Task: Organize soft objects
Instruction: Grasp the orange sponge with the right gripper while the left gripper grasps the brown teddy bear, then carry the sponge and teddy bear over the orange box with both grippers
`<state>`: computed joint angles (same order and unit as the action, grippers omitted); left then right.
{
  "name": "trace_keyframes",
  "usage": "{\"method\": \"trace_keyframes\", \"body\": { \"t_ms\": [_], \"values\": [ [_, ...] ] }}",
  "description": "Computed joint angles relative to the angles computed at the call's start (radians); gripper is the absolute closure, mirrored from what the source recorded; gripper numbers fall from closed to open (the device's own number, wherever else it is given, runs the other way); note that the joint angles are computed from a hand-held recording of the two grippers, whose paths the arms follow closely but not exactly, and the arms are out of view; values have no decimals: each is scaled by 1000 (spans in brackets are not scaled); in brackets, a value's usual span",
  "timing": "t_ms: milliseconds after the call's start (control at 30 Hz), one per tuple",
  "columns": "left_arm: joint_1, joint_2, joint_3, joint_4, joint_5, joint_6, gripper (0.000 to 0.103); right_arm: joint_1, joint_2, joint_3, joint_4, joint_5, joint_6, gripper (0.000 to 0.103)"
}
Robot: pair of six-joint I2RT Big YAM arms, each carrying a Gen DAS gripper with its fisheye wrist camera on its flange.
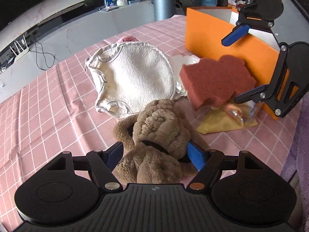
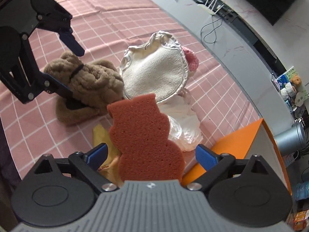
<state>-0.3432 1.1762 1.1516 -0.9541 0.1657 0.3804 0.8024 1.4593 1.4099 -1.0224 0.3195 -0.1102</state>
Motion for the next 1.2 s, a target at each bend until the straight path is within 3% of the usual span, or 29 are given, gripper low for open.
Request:
{"method": "trace_keyframes", "body": {
  "t_ms": [333,467,500,600,967,1200],
  "values": [
    [7,18,-15,19,26,-72,15,-33,65,58,-41,-88,-16,8],
    [7,9,-26,36,23,-117,17,-30,83,75,-69,-100,-30,20],
    [6,3,-32,41,23,-133,21,-26,85,75,-73,-89,-37,28],
    [4,-18,-50,62,21,-166,28,-20,84,69,-71,-62,-42,32],
    [4,-119,-101,87,-6,-361,42,-6,19,24,-13,-55,25,36],
    [-17,-202,-117,82,-24,-479,42,12,-59,-16,31,-68,164,36]
  ]
}}
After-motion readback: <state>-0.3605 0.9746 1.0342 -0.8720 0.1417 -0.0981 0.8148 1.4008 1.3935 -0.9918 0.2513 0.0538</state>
